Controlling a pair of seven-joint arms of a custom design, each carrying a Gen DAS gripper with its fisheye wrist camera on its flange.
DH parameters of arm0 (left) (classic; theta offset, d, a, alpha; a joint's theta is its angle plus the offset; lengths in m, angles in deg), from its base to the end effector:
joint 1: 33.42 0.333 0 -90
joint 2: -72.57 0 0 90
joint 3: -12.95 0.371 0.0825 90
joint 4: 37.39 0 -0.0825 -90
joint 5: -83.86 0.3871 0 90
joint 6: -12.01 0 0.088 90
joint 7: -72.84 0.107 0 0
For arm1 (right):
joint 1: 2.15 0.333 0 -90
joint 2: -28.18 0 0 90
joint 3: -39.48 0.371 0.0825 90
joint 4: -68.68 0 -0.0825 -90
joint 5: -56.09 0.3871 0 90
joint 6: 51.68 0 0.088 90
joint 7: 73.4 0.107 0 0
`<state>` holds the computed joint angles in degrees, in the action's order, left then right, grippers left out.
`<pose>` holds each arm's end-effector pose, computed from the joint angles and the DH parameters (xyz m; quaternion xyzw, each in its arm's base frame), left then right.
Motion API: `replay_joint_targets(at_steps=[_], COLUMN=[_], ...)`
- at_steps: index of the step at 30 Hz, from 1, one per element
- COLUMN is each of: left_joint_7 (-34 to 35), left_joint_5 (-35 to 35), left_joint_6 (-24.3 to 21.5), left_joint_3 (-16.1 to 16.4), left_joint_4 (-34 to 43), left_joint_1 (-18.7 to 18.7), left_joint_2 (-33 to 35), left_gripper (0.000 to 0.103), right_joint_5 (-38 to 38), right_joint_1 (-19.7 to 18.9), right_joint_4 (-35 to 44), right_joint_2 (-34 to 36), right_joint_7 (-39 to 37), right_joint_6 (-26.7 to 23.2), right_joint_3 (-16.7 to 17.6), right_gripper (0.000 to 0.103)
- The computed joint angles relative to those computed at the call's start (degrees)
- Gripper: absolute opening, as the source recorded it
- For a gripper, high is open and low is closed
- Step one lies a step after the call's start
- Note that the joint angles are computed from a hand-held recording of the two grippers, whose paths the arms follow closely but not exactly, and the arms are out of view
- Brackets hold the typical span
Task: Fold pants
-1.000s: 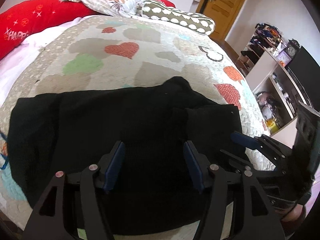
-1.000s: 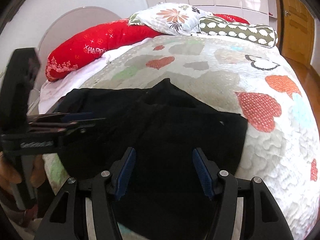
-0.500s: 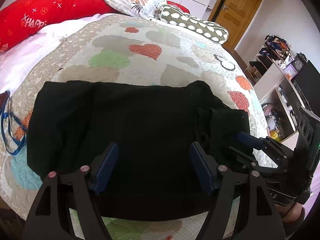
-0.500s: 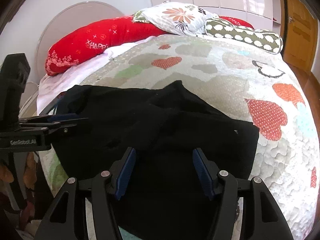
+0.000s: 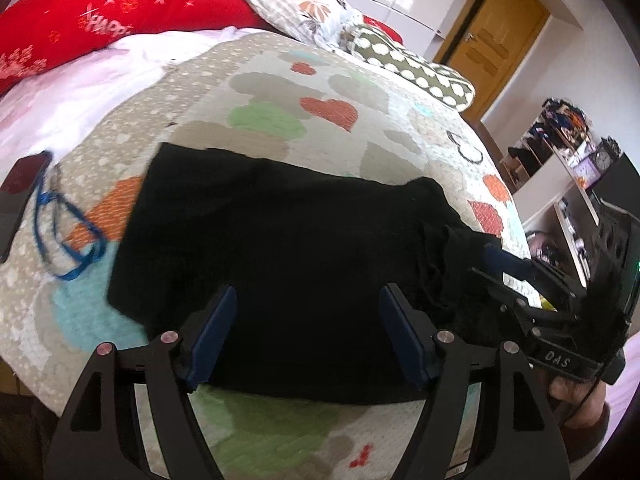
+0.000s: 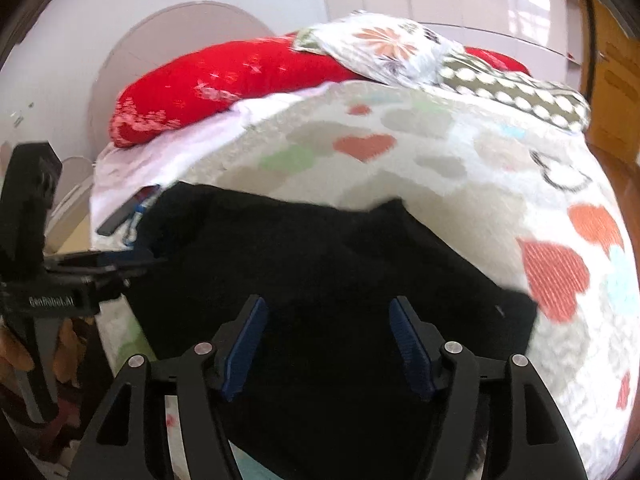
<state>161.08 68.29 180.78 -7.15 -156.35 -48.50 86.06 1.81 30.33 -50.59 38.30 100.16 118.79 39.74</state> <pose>0.5409 -0.3417 0.4454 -0.5615 0.7599 -0.3243 0.0462 0.4882 0.3804 0.4568 -0.6512 0.6529 -0.1512 0.3561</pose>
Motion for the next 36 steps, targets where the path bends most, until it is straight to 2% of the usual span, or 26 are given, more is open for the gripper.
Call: replay_joint_targets(at_steps=[5, 9, 14, 20, 24, 26, 30, 34, 36], left_joint_7=[5.31, 6.35, 1.55, 0.68, 0.44, -0.4, -1.91, -2.28, -2.16], left_joint_5=[-9.61, -13.98, -10.8, -10.99, -11.51, -10.63, -8.78, -8.39, -8.24], left_joint_6=[1.63, 2.61, 2.23, 1.98, 2.28, 2.43, 2.92, 4.19, 5.08], left_joint_3=[-3.2, -2.05, 1.39, 0.21, -0.5, -0.23, -0.09, -1.22, -2.12], left_joint_4=[-4.02, -6.41, -6.61, -6.13, -5.38, -4.77, -3.75, -2.82, -2.59], left_joint_1=[4.47, 4.48, 2.55, 3.74, 4.35, 4.18, 4.16, 5.17, 5.92], left_joint_2=[-2.96, -4.26, -3.18, -1.64, -0.42, 0.31, 1.54, 3.08, 3.69], left_gripper=[0.082, 0.082, 0.082, 0.082, 0.082, 0.082, 0.083, 0.086, 0.088], right_joint_5=[9.25, 17.87, 25.82, 32.99, 37.26, 39.56, 42.17, 45.42, 47.61], right_joint_1=[-1.09, -3.1, -4.2, -4.38, -4.87, -5.34, -3.79, -2.6, -2.39], right_joint_4=[6.5, 13.02, 19.86, 25.34, 31.53, 35.83, 44.24, 54.81, 58.69], right_joint_2=[5.17, 10.21, 14.98, 18.8, 22.67, 25.42, 30.26, 36.66, 39.22], right_joint_7=[-12.8, -24.56, -35.76, -43.17, -50.13, -54.45, -60.41, -67.16, -69.61], right_joint_6=[1.63, 1.63, -2.09, -2.71, -5.45, -7.85, -12.96, -17.95, -18.92], right_joint_3=[2.35, 6.16, 9.4, 10.09, 11.72, 13.18, 12.81, 13.23, 13.56], right_gripper=[0.068, 0.075, 0.075, 0.081, 0.081, 0.081, 0.081, 0.083, 0.083])
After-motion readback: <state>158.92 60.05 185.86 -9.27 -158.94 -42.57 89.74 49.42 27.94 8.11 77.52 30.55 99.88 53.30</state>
